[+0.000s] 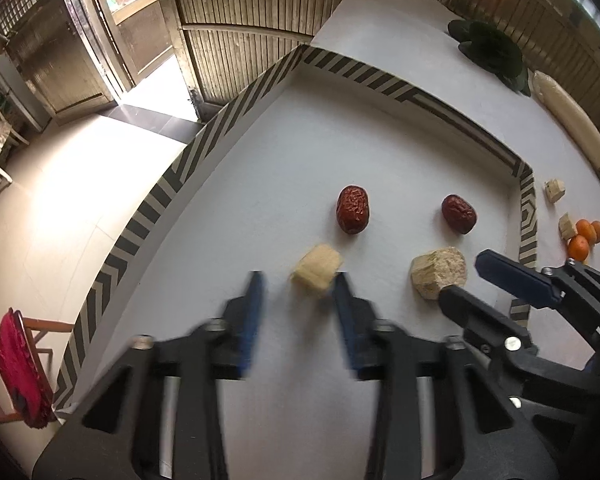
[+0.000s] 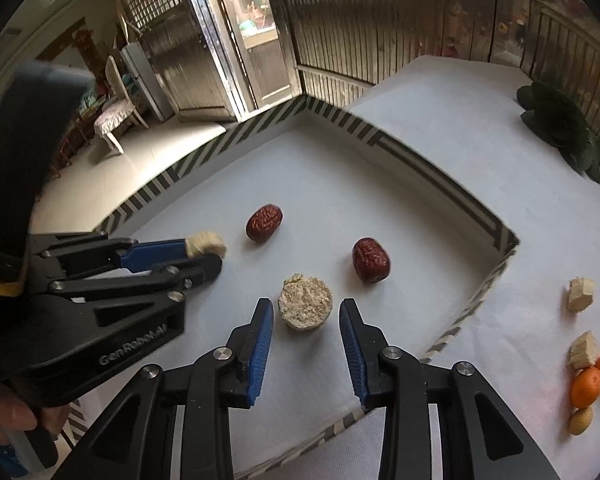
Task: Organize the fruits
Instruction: 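Carry both yam slices into the tray and open both grippers, then return both grippers to the fruit pile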
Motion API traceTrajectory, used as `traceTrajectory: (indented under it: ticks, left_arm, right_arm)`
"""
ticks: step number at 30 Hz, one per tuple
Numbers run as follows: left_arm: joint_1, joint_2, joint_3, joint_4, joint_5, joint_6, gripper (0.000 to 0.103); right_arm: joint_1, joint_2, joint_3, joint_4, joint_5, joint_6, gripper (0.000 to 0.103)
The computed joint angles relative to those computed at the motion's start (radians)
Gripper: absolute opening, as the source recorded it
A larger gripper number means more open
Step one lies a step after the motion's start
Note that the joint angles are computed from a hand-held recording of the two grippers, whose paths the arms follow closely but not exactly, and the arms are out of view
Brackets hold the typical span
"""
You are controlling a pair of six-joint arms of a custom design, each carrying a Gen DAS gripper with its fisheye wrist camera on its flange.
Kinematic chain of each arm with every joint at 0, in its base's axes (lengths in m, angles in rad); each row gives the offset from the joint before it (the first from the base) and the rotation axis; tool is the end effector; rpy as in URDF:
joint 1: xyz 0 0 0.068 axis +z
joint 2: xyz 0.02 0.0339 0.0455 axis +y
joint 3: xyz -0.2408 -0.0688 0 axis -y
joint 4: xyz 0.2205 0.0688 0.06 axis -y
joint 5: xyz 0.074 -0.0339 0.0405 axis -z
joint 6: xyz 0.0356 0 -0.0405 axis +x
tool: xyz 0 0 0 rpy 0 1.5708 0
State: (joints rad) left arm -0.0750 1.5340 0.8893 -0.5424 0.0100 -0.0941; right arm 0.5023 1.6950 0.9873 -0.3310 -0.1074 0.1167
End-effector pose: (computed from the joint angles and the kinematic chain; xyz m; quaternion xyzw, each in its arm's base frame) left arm 0.2637 -0.0202 0.1680 -0.0084 0.9816 -0.0210 0.1896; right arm 0.2715 0.1535 0.1604 -0.1985 0.9429 0.1293 0.2343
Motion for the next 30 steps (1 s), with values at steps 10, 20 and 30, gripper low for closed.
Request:
traceTrajectory:
  ticks: [10, 20, 30]
  left_arm:
    - [-0.062, -0.081, 0.001, -0.024, -0.010, -0.048, 0.058]
    - [-0.192, -0.109, 0.036, -0.052, -0.036, -0.093, 0.058]
    - [-0.377, -0.038, 0.115, -0.066, -0.056, -0.157, 0.058]
  right_arm:
    - [-0.042, -0.155, -0.093, -0.001, 0.018, 0.024, 0.035]
    - [-0.154, -0.315, -0.195, -0.032, 0.013, 0.006, 0.035]
    - [-0.367, -0.486, -0.308, -0.114, -0.020, -0.063, 0.036]
